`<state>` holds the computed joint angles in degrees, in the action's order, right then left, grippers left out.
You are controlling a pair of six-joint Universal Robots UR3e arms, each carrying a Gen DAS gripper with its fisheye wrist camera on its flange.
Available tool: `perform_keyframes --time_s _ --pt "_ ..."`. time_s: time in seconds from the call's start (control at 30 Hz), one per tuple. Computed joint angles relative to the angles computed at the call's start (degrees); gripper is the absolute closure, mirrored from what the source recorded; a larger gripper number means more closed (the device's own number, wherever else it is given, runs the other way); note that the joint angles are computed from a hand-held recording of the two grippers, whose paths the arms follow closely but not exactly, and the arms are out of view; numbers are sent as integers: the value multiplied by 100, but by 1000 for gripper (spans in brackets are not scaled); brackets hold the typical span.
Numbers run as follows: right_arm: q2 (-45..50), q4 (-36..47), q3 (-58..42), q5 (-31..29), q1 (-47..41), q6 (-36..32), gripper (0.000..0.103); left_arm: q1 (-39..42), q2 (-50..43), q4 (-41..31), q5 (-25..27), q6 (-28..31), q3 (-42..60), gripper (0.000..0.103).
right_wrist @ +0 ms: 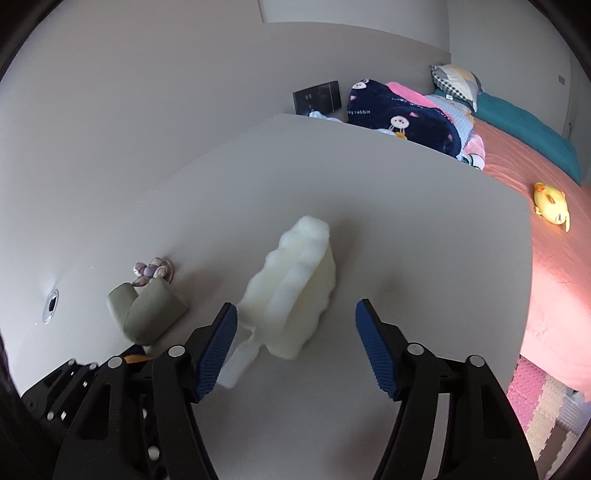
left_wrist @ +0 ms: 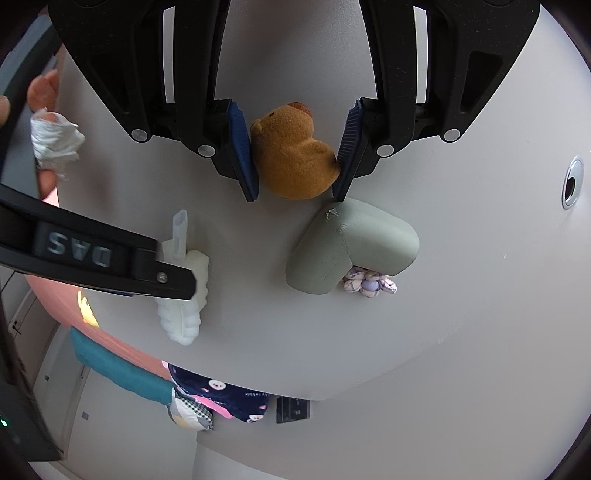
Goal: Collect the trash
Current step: 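Grasp the brown plush with the left tool while the right tool grasps the white foam block, then carry the plush and foam block over the black bin and open both tools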
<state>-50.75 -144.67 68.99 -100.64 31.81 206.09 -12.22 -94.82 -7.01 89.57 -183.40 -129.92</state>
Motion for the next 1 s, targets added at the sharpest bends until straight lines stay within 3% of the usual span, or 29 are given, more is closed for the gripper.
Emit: perform_keyframes --time_s 0.13,0.2,0.4,1.0 --pt "217 189 -302 40 12 -1 44 1 37 -10 -6 -3 -25 62" --pt "298 278 -419 109 6 -16 56 0 21 -11 -6 -4 -9 62" --pt "193 247 -215 284 -40 56 76 19 79 -33 -37 -6 -45 62" --pt "-1064 -602 1686 470 -231 67 79 -162 30 -177 82 -93 106 62"
